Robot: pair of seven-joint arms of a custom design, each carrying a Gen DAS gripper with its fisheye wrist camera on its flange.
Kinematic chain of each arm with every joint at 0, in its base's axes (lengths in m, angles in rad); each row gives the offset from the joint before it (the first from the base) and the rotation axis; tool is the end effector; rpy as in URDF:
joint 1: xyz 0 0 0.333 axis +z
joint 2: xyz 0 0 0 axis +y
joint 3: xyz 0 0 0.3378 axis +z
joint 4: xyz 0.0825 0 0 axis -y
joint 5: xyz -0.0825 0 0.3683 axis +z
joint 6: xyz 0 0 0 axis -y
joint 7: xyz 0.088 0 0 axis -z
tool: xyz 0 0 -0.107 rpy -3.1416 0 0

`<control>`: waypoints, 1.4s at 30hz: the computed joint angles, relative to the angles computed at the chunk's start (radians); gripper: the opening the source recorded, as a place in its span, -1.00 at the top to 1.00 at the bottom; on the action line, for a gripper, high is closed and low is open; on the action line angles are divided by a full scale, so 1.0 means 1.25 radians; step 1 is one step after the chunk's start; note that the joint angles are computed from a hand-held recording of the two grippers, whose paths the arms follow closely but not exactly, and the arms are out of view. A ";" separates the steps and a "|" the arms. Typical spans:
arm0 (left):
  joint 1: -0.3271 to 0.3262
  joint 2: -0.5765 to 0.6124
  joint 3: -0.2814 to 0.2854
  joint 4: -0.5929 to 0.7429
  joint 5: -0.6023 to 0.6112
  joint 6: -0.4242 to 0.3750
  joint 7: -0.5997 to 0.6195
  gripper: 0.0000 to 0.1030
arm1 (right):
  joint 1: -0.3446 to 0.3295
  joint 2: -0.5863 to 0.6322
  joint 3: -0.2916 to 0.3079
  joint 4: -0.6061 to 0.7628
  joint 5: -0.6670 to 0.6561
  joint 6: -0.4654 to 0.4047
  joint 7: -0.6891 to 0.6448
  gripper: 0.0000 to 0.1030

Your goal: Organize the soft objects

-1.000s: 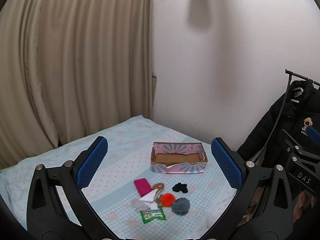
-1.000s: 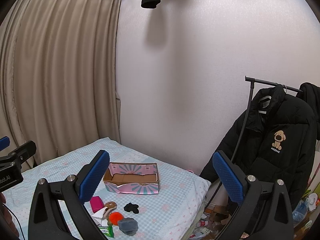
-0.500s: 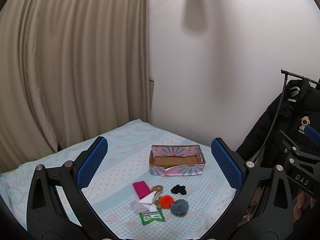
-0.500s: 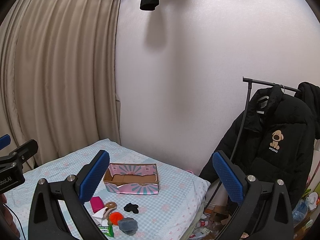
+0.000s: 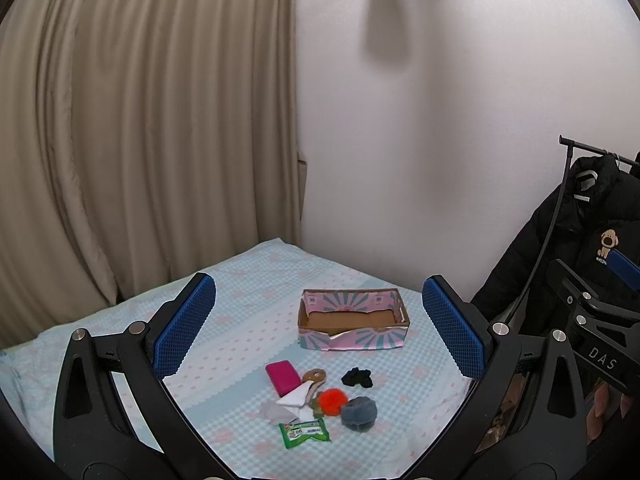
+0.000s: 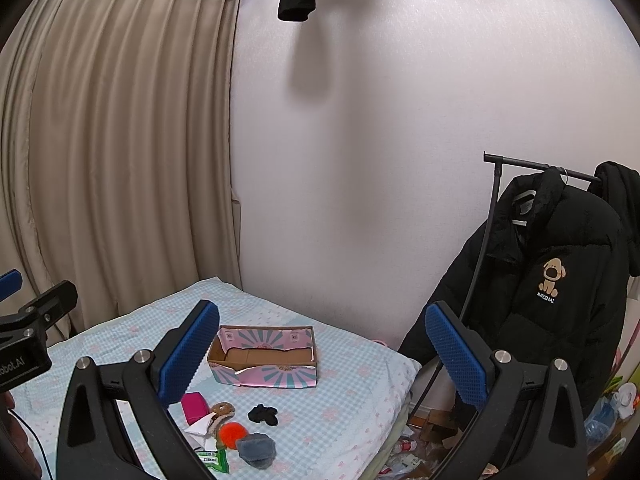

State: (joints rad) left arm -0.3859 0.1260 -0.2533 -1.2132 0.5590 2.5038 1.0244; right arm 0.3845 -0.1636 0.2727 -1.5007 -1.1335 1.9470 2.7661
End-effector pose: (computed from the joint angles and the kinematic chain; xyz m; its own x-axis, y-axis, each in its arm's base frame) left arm 0.4860 -0.3436 0.8623 -0.3025 -0.9531 0.0055 -0.3001 0.0897 -0.9497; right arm 0.4148 0.2693 0.8449 -0.4199 -0.9075 0.0077 -0.2423 0.1039 -0.9646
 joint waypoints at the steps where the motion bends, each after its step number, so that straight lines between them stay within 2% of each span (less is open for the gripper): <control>1: 0.000 0.001 0.000 0.001 0.000 0.000 0.000 -0.99 | 0.000 0.001 -0.001 0.001 0.002 0.000 -0.001 -1.00; 25: 0.008 -0.018 -0.004 -0.039 -0.015 0.032 0.002 -0.99 | 0.005 -0.001 0.013 -0.001 -0.019 -0.030 0.026 -1.00; 42: 0.011 -0.027 -0.007 -0.056 -0.008 0.044 -0.004 -0.99 | 0.000 -0.016 0.012 -0.022 -0.018 -0.022 0.039 -1.00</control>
